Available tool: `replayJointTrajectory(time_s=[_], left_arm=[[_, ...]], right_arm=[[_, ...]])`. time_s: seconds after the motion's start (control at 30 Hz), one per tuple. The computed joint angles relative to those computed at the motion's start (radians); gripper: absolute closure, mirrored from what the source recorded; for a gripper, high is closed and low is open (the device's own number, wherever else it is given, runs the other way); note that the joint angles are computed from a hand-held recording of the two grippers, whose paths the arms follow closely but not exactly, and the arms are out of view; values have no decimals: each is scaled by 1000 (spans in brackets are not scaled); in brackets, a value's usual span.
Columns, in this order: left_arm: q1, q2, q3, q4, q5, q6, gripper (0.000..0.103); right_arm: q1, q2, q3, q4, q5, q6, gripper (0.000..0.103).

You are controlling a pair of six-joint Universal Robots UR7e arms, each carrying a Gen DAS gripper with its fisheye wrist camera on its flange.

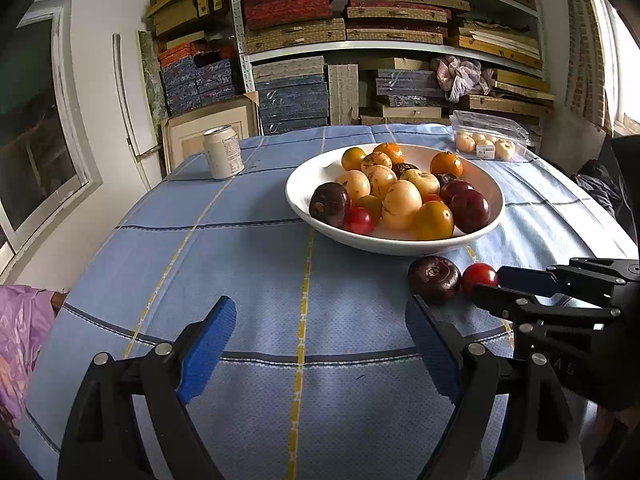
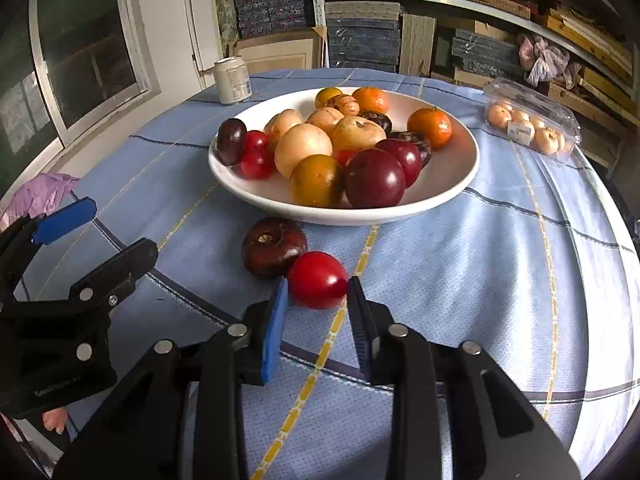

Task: Organize fruits
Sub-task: 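Grasp a red tomato with the right gripper while the left gripper grasps a dark brown fruit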

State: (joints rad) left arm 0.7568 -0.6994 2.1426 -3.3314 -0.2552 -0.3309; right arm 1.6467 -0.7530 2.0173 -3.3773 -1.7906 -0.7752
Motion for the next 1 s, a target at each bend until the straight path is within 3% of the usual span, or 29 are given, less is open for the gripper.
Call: replayJointTrajectory(time_s=[0.27, 0.3, 0.33, 0.37, 0.5, 0.57, 0.6, 0.63, 0.7, 0.83, 0.93, 0.97, 1.0], left_arm=[[5, -9, 6, -16, -45, 12, 16], [5, -9, 7, -23, -54, 19, 16], [6, -8, 6, -31, -63, 27, 16], [8, -8, 6, -41, -78, 38, 16], [20, -1, -16, -73, -180, 102, 16], [22, 20, -45, -64, -174, 128, 16], [22, 28, -54, -68, -183, 147, 16], [21, 38, -63, -83, -194, 177, 19], [18, 60, -81, -89, -156, 201, 18], [37, 41, -84, -67, -210, 182, 18], [37, 47, -89, -80, -179, 208, 18], [38, 45, -86, -85, -173, 212, 18], [42, 37, -80, -81, -172, 199, 18]], right_arm=[[-19, -38, 44, -37, 44, -2, 79], [-24, -49, 52, -36, 53, 0, 85], [-33, -66, 66, -42, 70, 5, 99], [-45, -87, 79, -34, 88, 14, 103], [-81, -146, 113, 1, 130, 37, 103], [-85, -137, 111, -7, 113, 46, 92], [-83, -135, 113, -12, 111, 34, 71], [-82, -139, 113, 9, 115, 25, 57], [-80, -127, 117, -10, 94, 22, 50], [-82, -128, 121, -1, 100, 14, 50], [-80, -130, 119, 61, 117, -6, 50], [-74, -126, 118, 68, 113, -15, 53], [-69, -122, 121, 69, 110, -30, 63]])
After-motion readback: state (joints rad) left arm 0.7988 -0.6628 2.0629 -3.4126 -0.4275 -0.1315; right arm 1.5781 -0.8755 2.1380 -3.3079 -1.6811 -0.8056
